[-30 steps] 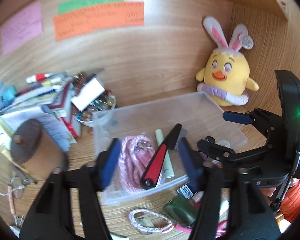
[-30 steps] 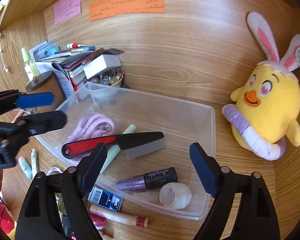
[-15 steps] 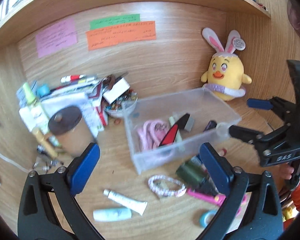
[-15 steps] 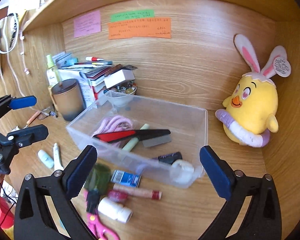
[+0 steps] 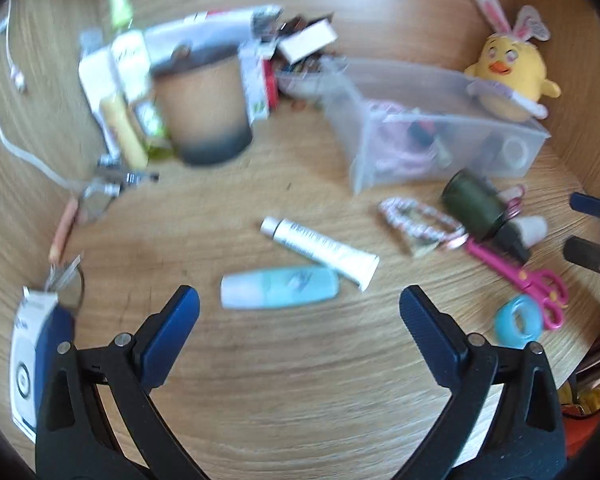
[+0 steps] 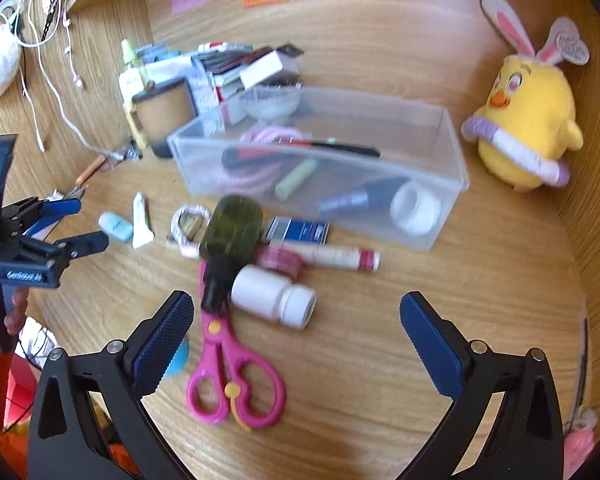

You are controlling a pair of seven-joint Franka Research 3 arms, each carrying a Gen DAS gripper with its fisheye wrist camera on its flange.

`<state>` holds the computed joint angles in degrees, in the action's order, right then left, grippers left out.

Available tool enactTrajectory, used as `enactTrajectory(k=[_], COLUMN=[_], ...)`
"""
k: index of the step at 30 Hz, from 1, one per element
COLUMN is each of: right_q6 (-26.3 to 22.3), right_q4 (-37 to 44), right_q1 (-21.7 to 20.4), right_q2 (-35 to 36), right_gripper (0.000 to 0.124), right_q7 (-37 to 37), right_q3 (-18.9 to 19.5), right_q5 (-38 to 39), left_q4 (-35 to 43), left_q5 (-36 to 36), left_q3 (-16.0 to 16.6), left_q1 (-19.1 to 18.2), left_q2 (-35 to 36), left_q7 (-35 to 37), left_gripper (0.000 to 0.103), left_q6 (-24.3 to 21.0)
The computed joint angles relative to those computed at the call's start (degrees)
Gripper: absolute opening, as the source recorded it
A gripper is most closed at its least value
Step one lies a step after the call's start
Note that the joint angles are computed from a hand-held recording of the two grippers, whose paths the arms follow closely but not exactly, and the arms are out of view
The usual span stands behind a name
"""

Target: Organize objects

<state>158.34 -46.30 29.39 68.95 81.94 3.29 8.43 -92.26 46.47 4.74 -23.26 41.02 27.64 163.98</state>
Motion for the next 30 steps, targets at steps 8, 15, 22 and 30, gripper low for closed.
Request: enactTrajectory(k=[8,15,22,30], right_q6=[-2.40,-1.98,1.64,4.46], right_q4=[-7.35,-9.94,-11.73,-13.62], right_q1=[-2.90,-2.05,0.66,0.99], right_q2=[-3.25,-4.52,-4.76,-5.47], right_gripper=[0.103,0.103,0.087,0.059], right_q7=[-5.52,-9.12,-9.75,-10.35], right_q3=[4.74,4.71,1.57,1.39], right_q5=[4.65,4.77,2.21,0.60], left_q4=[-0.14,3.70,4.39,3.24], left_q5=[-3.09,-8.02,-7.33,-5.81], left_q3=[-1.26,-3.08,-0.09,1.24], left_q1=[2.16,4.02,1.46,0.33], left_q2=[1.47,4.03,4.58,4.01], left_q7=[1.10,5.61,3.63,1.16], left_gripper=[0.102,0.102,0.081,0.073], left_q6=[-1.82,-2.02,-0.26,0.97])
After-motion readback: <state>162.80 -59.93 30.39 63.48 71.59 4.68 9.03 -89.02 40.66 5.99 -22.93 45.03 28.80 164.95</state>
